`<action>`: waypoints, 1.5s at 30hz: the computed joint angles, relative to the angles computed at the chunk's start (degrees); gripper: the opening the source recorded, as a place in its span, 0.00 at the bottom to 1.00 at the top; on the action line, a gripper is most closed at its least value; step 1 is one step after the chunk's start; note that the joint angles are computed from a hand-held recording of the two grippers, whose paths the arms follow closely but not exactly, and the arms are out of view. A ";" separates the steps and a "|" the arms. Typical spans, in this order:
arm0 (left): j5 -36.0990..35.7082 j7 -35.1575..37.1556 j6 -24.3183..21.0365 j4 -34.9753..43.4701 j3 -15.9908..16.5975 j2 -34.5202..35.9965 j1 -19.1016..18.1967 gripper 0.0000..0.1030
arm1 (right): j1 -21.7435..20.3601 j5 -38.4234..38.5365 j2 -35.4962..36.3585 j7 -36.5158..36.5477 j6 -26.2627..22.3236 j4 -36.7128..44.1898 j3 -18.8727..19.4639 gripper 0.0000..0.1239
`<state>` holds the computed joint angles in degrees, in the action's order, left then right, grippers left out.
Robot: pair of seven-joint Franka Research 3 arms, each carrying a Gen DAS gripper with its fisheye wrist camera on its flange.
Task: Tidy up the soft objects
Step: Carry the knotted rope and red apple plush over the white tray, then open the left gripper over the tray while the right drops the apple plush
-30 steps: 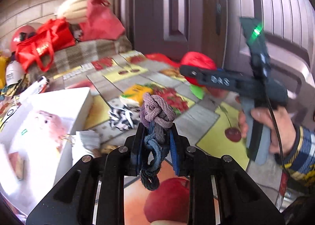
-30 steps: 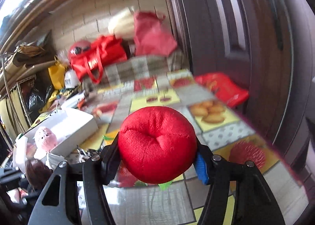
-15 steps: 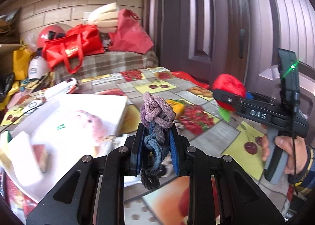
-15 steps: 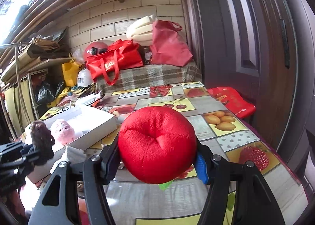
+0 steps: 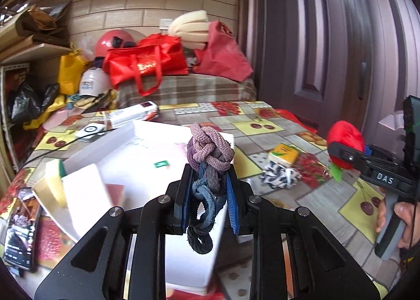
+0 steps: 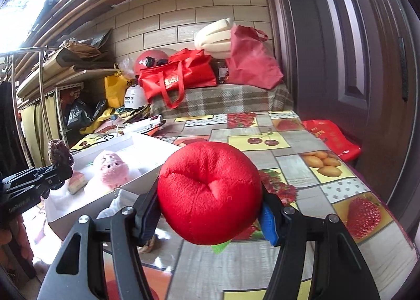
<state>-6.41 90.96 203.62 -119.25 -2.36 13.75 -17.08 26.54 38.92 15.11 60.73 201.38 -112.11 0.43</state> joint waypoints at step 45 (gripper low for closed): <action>-36.70 11.68 -21.36 17.68 44.80 15.68 -33.63 0.23 | 2.47 -28.51 27.60 23.41 -36.45 45.69 -0.27 0.51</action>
